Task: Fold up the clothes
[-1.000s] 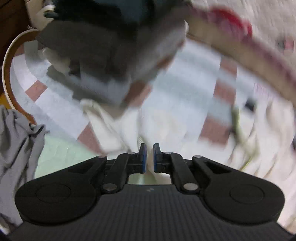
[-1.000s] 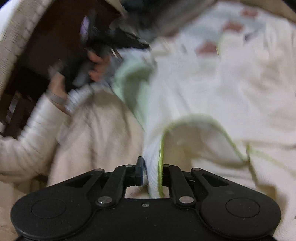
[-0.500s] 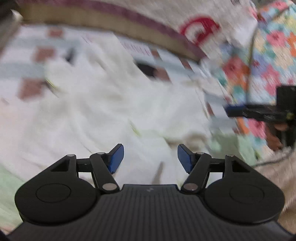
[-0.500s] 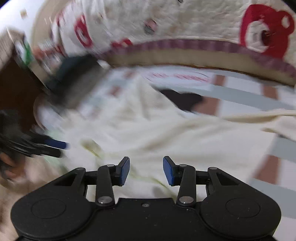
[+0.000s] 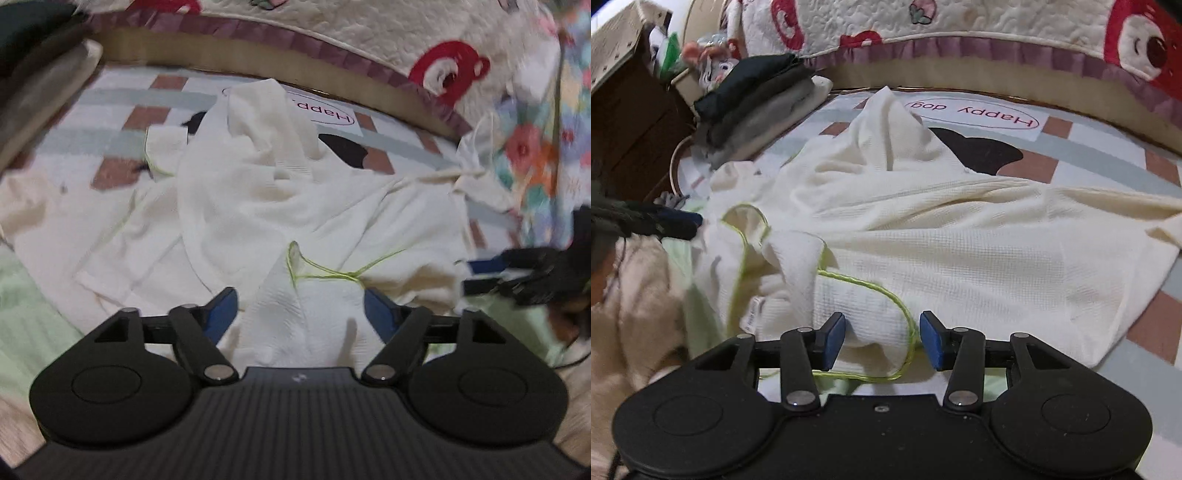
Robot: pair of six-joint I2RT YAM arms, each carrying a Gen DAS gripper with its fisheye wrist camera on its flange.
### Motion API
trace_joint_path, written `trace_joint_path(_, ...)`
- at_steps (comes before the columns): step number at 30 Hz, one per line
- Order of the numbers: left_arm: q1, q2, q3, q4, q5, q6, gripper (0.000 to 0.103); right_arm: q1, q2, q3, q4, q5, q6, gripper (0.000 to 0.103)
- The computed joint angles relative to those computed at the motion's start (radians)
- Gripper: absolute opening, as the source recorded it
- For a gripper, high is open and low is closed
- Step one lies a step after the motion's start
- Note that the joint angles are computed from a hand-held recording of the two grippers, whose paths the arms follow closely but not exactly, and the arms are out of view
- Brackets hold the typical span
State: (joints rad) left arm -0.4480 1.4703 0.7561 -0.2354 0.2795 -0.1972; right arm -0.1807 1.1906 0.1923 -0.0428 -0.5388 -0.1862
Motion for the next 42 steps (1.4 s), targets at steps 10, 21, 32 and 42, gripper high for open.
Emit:
trace_joint_path(10,-0.111,0.312,0.066,0.105,-0.158,0.095,0.046,-0.111,0.363,-0.053,0.399,-0.307,0.094,0.007)
trace_joint_path(21,0.130,0.014,0.354,-0.616,0.225,0.506,0.009,-0.209,-0.110,0.596,-1.147,-0.370,-0.403,0.006)
trace_joint_path(32,-0.010,0.152,0.182,-0.605,0.177,0.484,0.014,-0.011,0.264,0.409,-1.088,-0.282,-0.565,0.007)
trace_joint_path(42,0.068,0.164,0.231,-0.740,0.385,0.676,0.063,0.006,0.152,0.594,-1.176,-0.307,-0.515,0.049)
